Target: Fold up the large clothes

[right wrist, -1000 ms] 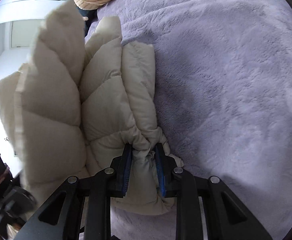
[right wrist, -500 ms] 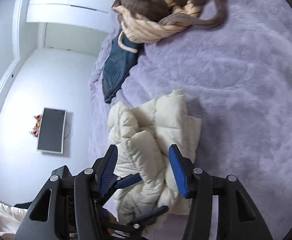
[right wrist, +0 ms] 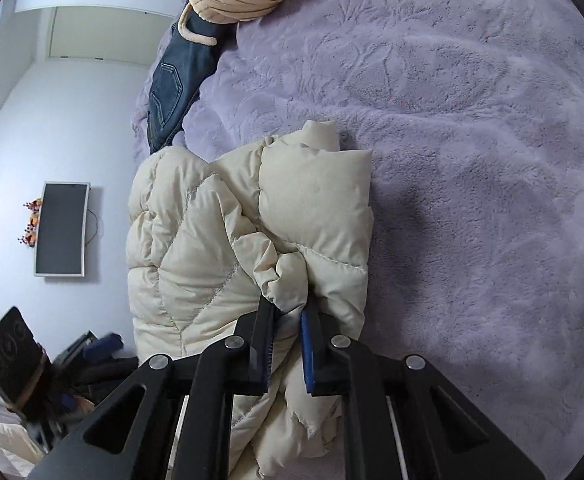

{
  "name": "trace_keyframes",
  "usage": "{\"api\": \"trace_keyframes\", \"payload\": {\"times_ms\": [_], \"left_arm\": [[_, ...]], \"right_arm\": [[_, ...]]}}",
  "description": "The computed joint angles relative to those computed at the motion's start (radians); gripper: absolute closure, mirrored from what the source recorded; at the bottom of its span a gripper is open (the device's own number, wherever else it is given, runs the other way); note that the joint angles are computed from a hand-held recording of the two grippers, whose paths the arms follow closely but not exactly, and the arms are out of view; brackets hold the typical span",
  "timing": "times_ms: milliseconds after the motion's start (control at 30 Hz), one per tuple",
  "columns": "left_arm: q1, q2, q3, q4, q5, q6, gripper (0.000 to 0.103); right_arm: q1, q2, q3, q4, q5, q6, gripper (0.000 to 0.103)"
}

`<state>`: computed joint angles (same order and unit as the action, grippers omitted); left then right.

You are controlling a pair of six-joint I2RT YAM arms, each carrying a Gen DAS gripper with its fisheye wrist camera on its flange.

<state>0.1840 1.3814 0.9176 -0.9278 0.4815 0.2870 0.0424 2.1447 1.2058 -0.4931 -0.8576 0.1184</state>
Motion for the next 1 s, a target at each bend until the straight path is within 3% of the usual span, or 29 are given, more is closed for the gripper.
{"api": "trace_keyframes", "payload": {"times_ms": [167,333,500,533,567,600,633,667,767,900,1000], "left_arm": [[0.271,0.326,0.08,-0.023,0.138,-0.001,0.018],[0.311,0.582,0.118,-0.052,0.307,0.065,0.018],[0.207,0.542,0.033,0.105,0.259,-0.032,0.011],[0.189,0.531,0.021,0.131,0.246,-0.051,0.011],[0.176,0.527,0.014,0.155,0.24,-0.067,0.011],[0.165,0.517,0.001,0.181,0.238,-0.092,0.011],[0.152,0.508,-0.008,0.201,0.23,-0.117,0.011],[0.14,0.503,-0.014,0.218,0.227,-0.139,0.011],[0.109,0.487,-0.036,0.266,0.216,-0.192,0.011],[0.089,0.492,-0.031,0.29,0.208,-0.222,0.005],[0.084,0.506,-0.025,0.304,0.211,-0.233,0.003]], "right_arm": [[-0.01,0.018,0.008,-0.006,-0.006,0.006,0.09],[-0.005,0.022,0.024,-0.02,0.0,0.003,0.09],[0.019,0.016,0.05,-0.005,0.017,0.049,0.086],[0.017,-0.008,0.036,-0.002,0.023,0.046,0.076],[0.012,-0.033,0.023,-0.007,0.032,0.039,0.051],[0.002,-0.059,0.004,-0.01,0.034,0.031,0.035],[-0.01,-0.085,-0.019,0.0,0.03,0.031,0.009],[-0.023,-0.111,-0.045,0.014,0.019,0.032,0.004],[-0.056,-0.126,-0.072,0.007,-0.032,0.011,0.003],[-0.037,-0.037,-0.018,-0.044,-0.038,-0.022,0.001],[-0.004,0.054,0.034,-0.041,-0.099,-0.027,0.001]]}}
